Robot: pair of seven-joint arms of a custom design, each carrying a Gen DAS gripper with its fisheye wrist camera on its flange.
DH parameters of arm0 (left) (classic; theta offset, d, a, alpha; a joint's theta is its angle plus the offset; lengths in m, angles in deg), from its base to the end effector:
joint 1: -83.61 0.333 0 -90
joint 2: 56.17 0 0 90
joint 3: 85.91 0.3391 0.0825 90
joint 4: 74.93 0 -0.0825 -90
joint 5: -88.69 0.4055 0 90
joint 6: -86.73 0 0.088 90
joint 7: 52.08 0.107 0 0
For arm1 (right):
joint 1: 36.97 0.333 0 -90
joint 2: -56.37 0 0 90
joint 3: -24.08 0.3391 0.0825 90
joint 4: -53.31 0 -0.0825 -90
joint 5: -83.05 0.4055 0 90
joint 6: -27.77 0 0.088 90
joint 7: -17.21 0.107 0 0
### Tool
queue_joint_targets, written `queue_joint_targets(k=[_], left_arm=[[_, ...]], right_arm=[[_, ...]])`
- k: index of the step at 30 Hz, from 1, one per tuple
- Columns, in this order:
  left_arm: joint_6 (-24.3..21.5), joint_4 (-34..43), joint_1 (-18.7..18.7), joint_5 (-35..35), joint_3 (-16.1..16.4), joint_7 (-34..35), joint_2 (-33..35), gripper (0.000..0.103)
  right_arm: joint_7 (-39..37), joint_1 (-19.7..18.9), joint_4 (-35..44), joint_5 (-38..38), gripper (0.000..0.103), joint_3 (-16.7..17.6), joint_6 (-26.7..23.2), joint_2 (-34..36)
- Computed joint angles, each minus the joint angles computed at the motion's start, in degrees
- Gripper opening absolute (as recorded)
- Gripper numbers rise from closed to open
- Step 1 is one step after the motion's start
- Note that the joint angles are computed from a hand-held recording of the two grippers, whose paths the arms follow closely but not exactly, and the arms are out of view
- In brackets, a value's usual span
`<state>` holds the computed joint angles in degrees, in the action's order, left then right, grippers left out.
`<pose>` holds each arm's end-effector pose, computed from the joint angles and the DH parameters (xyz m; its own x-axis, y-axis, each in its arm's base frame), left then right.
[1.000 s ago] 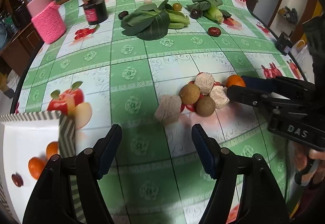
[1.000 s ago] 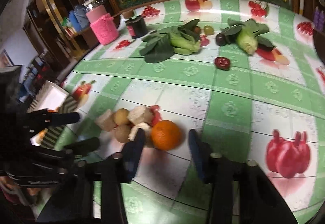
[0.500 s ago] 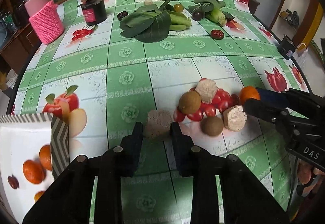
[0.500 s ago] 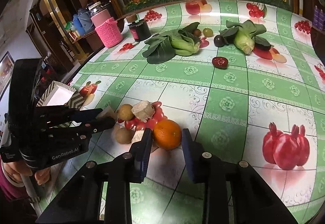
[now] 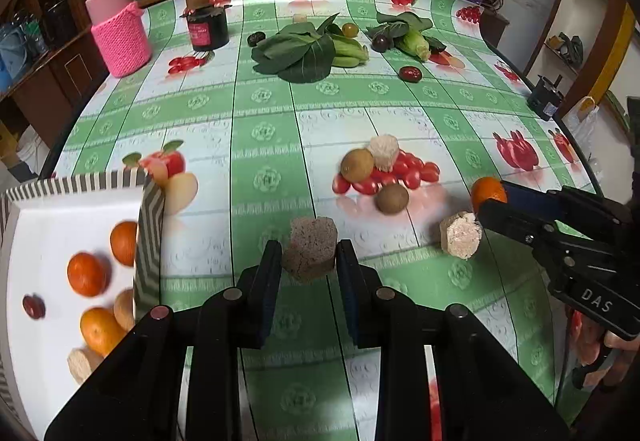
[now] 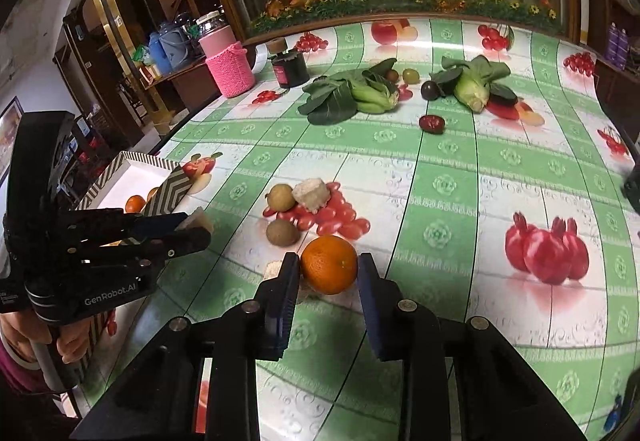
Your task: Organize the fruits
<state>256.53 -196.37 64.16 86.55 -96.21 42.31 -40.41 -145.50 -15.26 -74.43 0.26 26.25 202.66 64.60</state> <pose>0.5588 -0.3104 0.3553 -0.5222 -0.8522 0.0325 -0.7248 0.4234 -0.5435 0.4789 0.2965 0.3476 0.0396 -0.9720 -0.2317 -0.7502 0.1242 -0.6494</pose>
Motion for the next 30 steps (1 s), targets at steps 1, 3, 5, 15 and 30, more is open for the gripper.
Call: queue_joint_targets(k=[1, 3, 5, 15, 30], left_arm=[[0.12, -0.59, 0.19, -0.27, -0.27, 0.29, -0.41, 0.025], [0.52, -1.64, 0.31, -0.49, -0.49, 0.60, -1.16, 0.025], [0.83, -2.50, 0.94, -1.47, -1.27, 1.55, -1.86, 0.025], [1.40, -4.73, 1.74, -3.64, -1.95, 2.88, -3.68, 0.025], [1.45, -5.58, 2.05, -5.53, -2.58, 4.64, -4.29, 0.025]], right_arm=[[-0.80, -0.01, -0.22, 0.99, 0.030, 0.16, -0.04, 0.04], [-4.09, 0.17, -0.84, 4.26, 0.030, 0.60, -0.56, 0.18], [-7.72, 0.52, -1.38, 7.96, 0.030, 0.84, -0.82, 0.45], [-2.99, 2.59, -2.21, 6.22, 0.031, -2.31, 2.67, 0.85], [2.23, 1.22, -3.90, 3.85, 0.062, -1.73, 4.03, -0.28]])
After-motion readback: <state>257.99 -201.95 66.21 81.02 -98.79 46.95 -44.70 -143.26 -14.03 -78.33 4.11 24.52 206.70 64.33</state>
